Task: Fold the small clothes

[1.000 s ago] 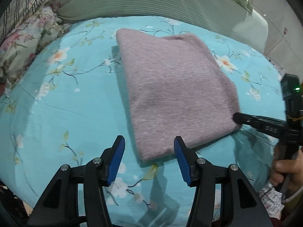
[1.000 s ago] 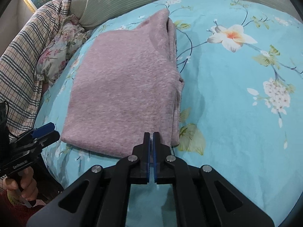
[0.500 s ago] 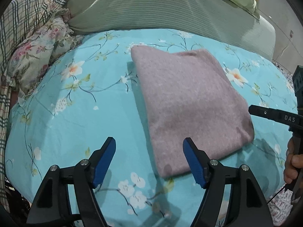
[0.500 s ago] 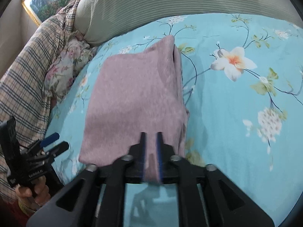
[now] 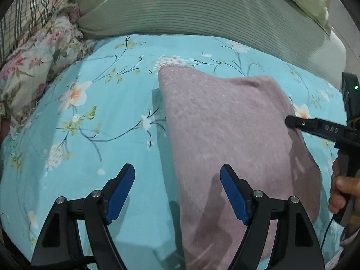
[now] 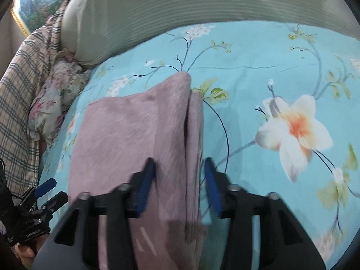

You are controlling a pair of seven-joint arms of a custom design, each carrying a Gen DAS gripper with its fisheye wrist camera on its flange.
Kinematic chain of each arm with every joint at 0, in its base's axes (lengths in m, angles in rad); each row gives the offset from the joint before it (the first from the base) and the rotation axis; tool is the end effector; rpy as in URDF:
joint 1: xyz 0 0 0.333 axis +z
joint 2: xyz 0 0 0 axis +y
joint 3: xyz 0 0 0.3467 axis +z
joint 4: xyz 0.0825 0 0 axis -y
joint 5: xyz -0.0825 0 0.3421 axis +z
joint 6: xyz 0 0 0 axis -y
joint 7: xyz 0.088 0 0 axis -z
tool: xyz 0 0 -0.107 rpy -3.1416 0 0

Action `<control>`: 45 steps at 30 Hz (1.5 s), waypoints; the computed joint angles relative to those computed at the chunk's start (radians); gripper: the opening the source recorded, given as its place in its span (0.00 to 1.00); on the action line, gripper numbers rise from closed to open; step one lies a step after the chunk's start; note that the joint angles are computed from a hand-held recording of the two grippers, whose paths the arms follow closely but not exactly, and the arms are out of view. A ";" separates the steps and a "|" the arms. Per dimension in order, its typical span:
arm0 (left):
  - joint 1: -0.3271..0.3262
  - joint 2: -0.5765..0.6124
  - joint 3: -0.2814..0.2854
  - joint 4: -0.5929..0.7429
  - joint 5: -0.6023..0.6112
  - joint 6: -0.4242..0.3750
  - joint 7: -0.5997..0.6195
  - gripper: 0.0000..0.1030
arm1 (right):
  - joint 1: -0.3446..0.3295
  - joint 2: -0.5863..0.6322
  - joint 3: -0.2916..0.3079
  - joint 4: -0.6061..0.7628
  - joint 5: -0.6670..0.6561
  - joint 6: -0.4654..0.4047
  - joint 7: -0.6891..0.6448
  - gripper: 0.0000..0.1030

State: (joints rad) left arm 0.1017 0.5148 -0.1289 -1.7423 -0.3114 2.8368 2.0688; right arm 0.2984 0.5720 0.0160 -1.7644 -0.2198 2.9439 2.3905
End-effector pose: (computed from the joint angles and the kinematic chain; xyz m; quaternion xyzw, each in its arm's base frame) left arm 0.6900 0.0128 0.3993 -0.5959 0.7436 -0.2445 0.1794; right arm 0.6554 0.2260 0.3637 -0.5626 0.7697 -0.1123 0.2800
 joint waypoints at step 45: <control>-0.012 0.040 0.028 0.025 0.076 -0.011 -0.075 0.85 | 0.118 -0.011 -0.110 0.000 -0.219 -0.078 0.224 0.04</control>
State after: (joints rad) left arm 0.0896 0.5550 -0.1010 -1.7175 -0.2351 2.8263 1.9936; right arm 0.4165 0.5611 -0.0940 -1.7645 -0.4383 2.8660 2.6147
